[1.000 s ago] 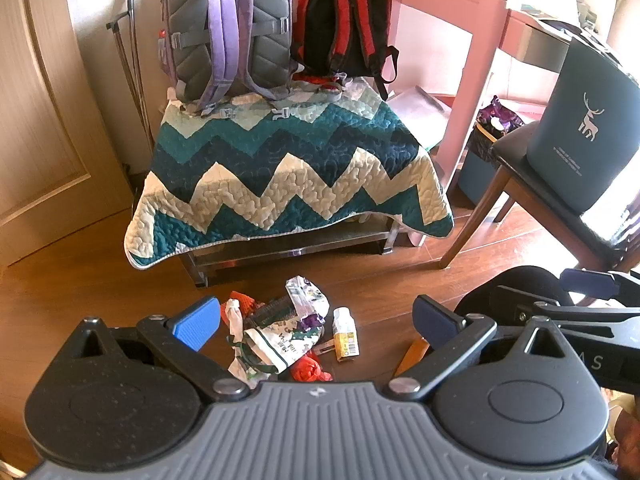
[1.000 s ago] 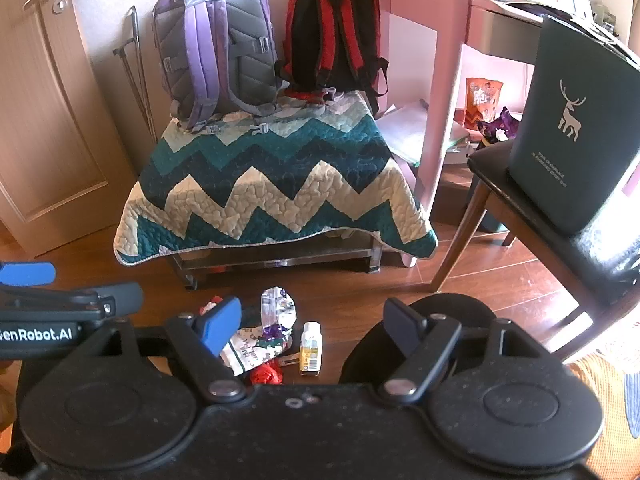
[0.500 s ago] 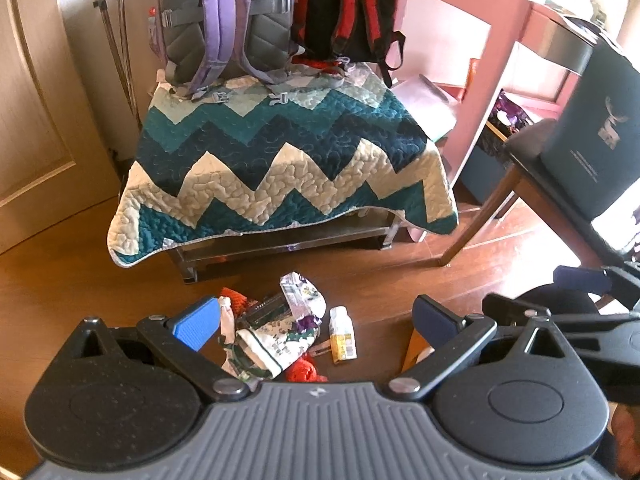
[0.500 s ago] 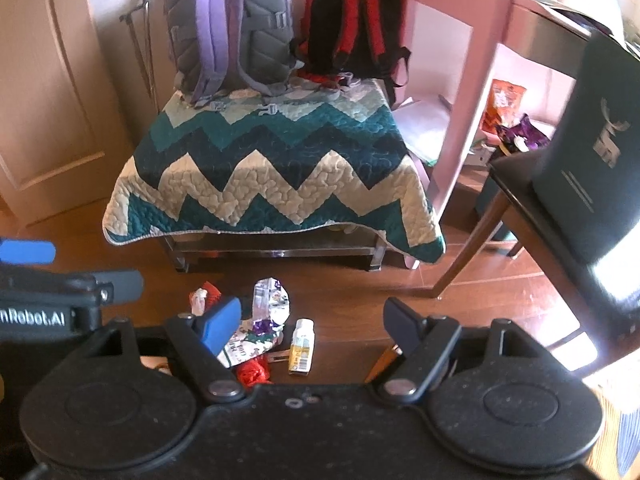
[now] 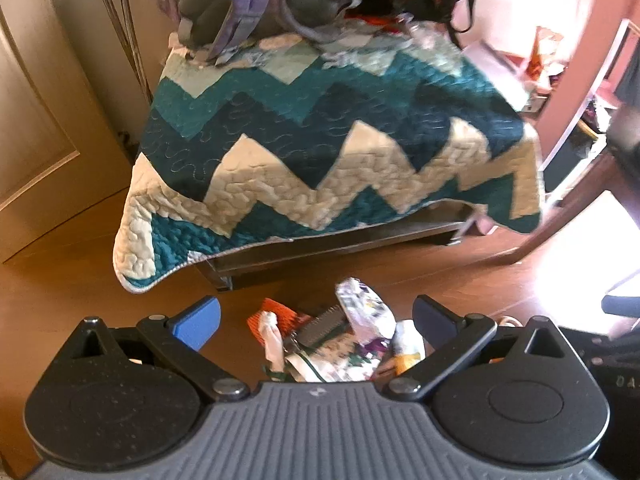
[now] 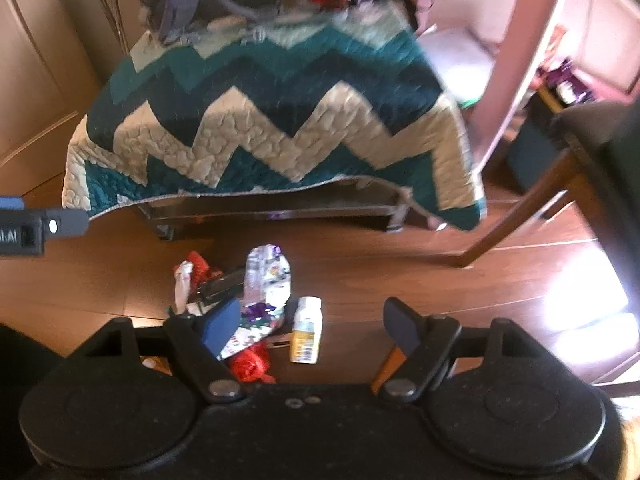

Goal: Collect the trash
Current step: 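Grasp the white snack bag with the left tool while the right tool grasps the drink bottle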

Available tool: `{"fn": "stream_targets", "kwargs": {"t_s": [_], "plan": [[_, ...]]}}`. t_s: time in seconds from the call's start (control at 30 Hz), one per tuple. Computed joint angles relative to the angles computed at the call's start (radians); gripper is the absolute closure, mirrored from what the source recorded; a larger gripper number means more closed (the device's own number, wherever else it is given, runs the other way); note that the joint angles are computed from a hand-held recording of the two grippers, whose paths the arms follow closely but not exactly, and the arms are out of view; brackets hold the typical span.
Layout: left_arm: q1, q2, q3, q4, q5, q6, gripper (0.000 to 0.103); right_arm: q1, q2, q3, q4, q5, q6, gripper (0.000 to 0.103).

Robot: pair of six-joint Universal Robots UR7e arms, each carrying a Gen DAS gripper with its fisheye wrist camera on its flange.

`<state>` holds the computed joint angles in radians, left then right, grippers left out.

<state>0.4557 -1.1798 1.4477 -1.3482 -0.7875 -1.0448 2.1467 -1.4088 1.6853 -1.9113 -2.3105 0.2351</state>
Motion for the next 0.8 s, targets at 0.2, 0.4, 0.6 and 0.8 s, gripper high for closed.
{"fn": "stream_targets", "kwargs": {"t_s": [0.2, 0.4, 0.6, 0.8], "plan": [[0.130, 0.022, 0.034, -0.131, -0.054, 0.163, 0.000, -0.128, 0.066, 0.026, -0.099, 0.099, -0.099, 0.025], [0.240, 0.138, 0.027, -0.231, -0.131, 0.219, 0.000, -0.229, 0.165, 0.056, -0.122, 0.106, -0.164, 0.025], [0.313, 0.288, 0.009, -0.301, -0.167, 0.304, 0.000, -0.332, 0.250, 0.111, -0.162, 0.119, -0.072, 0.026], [0.403, 0.383, -0.008, -0.350, -0.287, 0.245, 0.000, -0.400, 0.281, 0.171, -0.216, 0.128, -0.130, 0.026]]}}
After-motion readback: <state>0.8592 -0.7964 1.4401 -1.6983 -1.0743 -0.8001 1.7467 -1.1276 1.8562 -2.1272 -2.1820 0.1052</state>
